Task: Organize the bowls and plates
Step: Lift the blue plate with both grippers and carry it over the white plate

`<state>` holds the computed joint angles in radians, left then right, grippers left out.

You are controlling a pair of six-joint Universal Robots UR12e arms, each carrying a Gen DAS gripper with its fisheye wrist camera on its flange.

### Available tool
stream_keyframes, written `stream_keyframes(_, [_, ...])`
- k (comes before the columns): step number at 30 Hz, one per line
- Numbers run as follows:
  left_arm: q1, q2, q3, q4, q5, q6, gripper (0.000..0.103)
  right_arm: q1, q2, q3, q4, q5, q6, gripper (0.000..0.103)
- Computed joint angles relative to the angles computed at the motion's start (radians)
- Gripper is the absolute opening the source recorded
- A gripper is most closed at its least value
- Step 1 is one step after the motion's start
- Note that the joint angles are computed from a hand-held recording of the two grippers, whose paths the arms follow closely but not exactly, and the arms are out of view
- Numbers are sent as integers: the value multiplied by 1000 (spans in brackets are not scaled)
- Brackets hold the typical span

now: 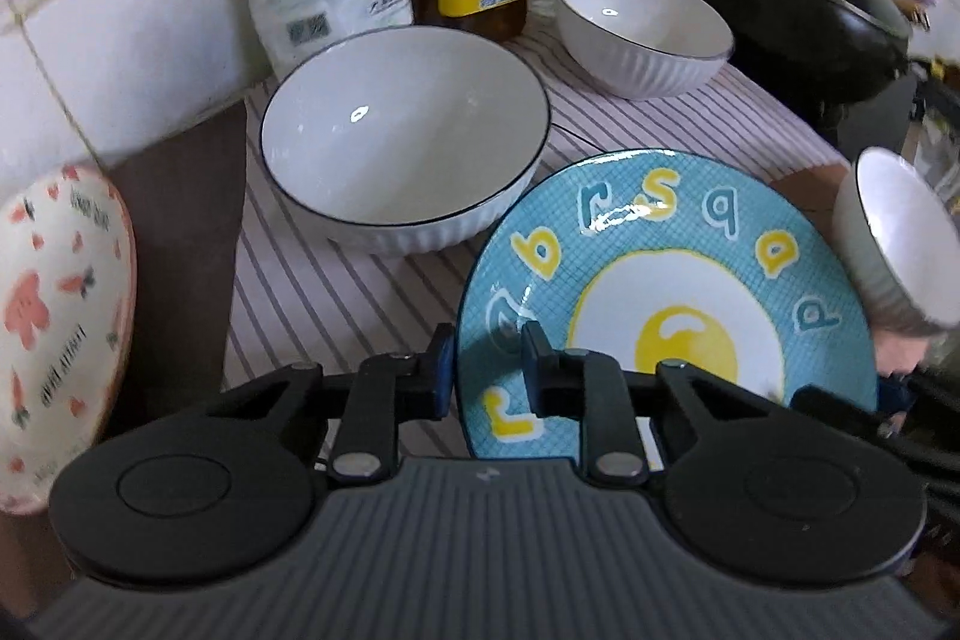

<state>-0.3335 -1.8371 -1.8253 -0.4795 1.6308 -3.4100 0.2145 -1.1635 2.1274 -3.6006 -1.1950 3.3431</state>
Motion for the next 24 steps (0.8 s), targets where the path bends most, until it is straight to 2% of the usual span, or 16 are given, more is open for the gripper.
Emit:
stream_keyframes(5, [35,0,2,-31,-111,-93,27,4,9,-4,-17,-12,17,36])
stream_keyframes(9, [30,0,4,-35,-103,-102,27,23,5,-9,-3,-64,33,36])
stream_keyframes(11, [29,1,6,-47,-103,-105,27,27,1,-11,12,-84,71,29])
stream_keyframes(15, [34,9,10,-84,-124,-124,26,12,-5,-12,36,-56,144,24])
stream_keyframes(24, [31,59,-28,-81,-134,-159,25,7,-34,21,41,-15,159,24])
